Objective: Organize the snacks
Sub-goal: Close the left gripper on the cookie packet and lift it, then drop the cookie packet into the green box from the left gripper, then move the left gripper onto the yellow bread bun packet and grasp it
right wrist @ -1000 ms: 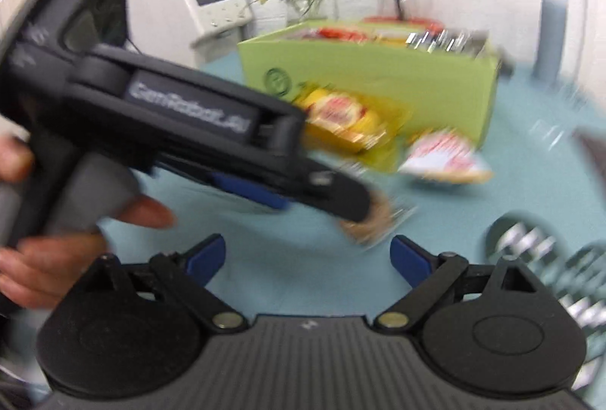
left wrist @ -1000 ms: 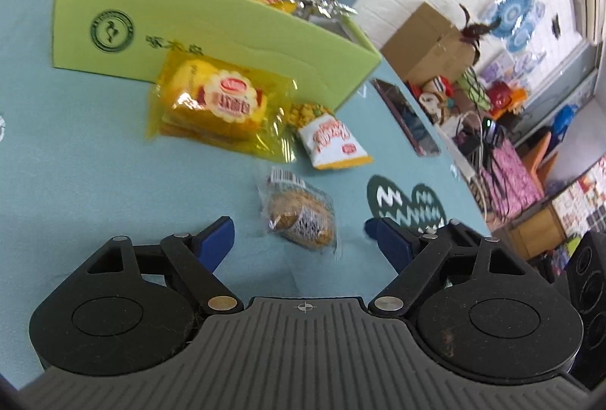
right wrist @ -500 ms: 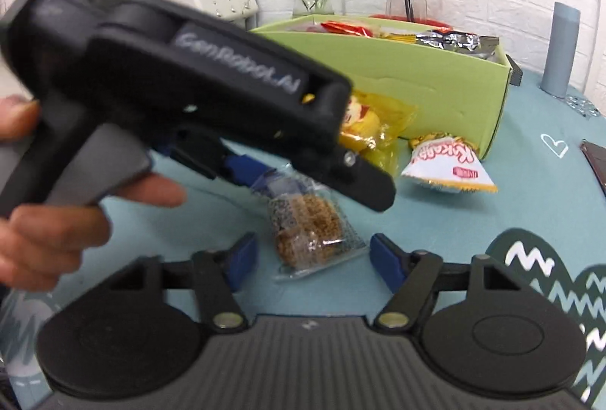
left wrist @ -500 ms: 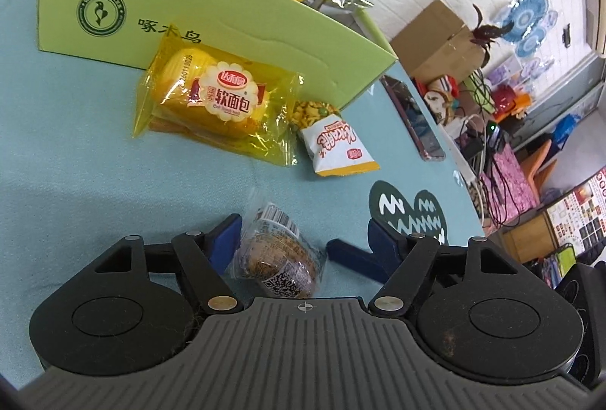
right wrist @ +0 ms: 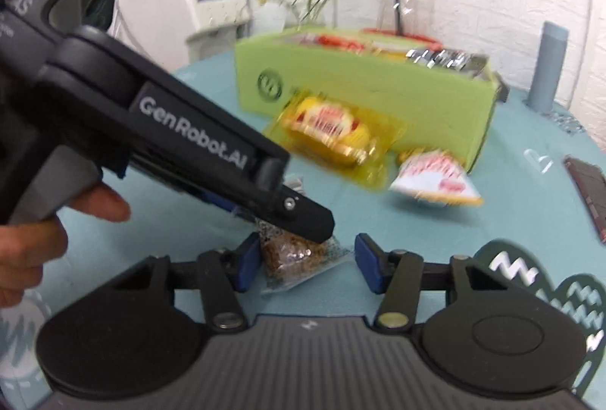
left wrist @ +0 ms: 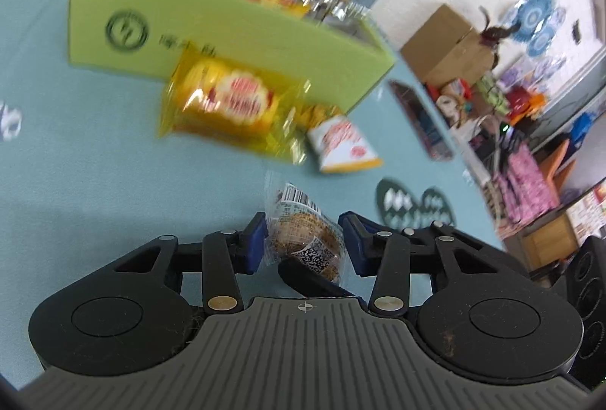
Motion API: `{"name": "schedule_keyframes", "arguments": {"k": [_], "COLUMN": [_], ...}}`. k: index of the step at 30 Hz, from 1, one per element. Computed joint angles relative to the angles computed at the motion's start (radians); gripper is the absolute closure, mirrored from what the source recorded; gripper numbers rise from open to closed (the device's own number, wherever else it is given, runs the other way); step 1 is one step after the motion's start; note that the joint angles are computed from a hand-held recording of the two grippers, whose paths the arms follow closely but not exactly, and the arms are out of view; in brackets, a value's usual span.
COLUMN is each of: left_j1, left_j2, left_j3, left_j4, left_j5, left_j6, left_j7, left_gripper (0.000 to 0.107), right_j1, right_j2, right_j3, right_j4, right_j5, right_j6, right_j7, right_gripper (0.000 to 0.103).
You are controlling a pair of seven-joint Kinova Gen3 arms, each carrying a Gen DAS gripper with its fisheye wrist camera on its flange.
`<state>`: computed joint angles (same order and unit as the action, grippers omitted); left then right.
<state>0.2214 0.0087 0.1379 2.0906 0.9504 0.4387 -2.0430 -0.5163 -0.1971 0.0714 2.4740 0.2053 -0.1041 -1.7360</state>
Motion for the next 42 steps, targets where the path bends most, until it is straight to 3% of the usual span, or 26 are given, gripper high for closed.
{"name": "schedule_keyframes", "arguments": {"k": [2,4,7,10,14,16,19,22,23,28,29,31,35,38,40,42], "left_j1": [0.034,0.112,0.25,0.369,0.442,0.432,0.355,0.278,0.245,0.079,0.043,-0.038,-0.223,-0.261,-0.2,-0.142], "left_j2": [0.001,0.01,0.051,0.126,0.273,0.346,0.415,0.402,0.387,0.248,0.216,0.139,0.033,-0.002,0.005,0.016], "left_j3": [-0.064,-0.156,-0.295,-0.434,-0.609,-0.647,-0.592,-0.471,-0.425,-0.193,-0.147,-0.054,0.109,0.119,0.053,-0.025], "left_j4": [-0.044,-0.105,-0.217,-0.333,-0.506,-0.58,-0.614,-0.555,-0.535,-0.394,-0.36,-0.286,-0.154,-0.077,-0.052,-0.031], "left_j5": [0.038,0.044,-0.025,-0.103,-0.068,-0.066,-0.048,-0.012,0.013,0.158,0.193,0.255,0.389,0.387,0.328,0.29], "left_j6": [0.032,0.032,0.011,-0.002,0.09,0.147,0.167,0.072,0.051,-0.087,-0.113,-0.144,-0.108,-0.068,-0.067,-0.055], "left_j7": [-0.038,-0.059,-0.013,0.071,0.084,0.114,0.097,-0.021,-0.062,-0.265,-0.306,-0.387,-0.538,-0.527,-0.45,-0.369], "left_gripper": [0.086,0.083,0.076,0.075,0.075,0.075,0.074,0.067,0.059,0.046,0.04,0.036,0.035,0.034,0.035,0.037], "right_j1": [0.033,0.124,0.247,0.368,0.496,0.527,0.618,0.612,0.582,0.446,0.419,0.366,0.306,0.19,0.16,0.198], "right_j2": [-0.012,0.002,0.065,0.173,0.324,0.411,0.516,0.539,0.531,0.401,0.362,0.279,0.149,0.151,0.187,0.249], "right_j3": [-0.016,-0.086,-0.166,-0.257,-0.377,-0.426,-0.556,-0.559,-0.523,-0.3,-0.254,-0.162,-0.081,0.01,0.007,-0.044], "right_j4": [-0.025,-0.074,-0.161,-0.28,-0.465,-0.558,-0.657,-0.665,-0.654,-0.506,-0.463,-0.37,-0.229,-0.187,-0.215,-0.259], "right_j5": [-0.018,0.003,0.109,0.159,0.255,0.312,0.394,0.451,0.453,0.391,0.407,0.48,0.643,0.765,0.846,0.927], "right_j6": [-0.009,-0.025,-0.067,-0.087,-0.015,0.046,0.152,0.144,0.125,-0.073,-0.113,-0.193,-0.229,-0.24,-0.198,-0.196], "right_j7": [0.037,0.043,-0.035,-0.051,-0.093,-0.137,-0.153,-0.185,-0.196,-0.199,-0.214,-0.262,-0.382,-0.504,-0.585,-0.661], "right_gripper": [0.048,0.047,0.047,0.047,0.047,0.047,0.044,0.038,0.037,0.026,0.025,0.009,0.009,0.009,0.009,0.009]}}
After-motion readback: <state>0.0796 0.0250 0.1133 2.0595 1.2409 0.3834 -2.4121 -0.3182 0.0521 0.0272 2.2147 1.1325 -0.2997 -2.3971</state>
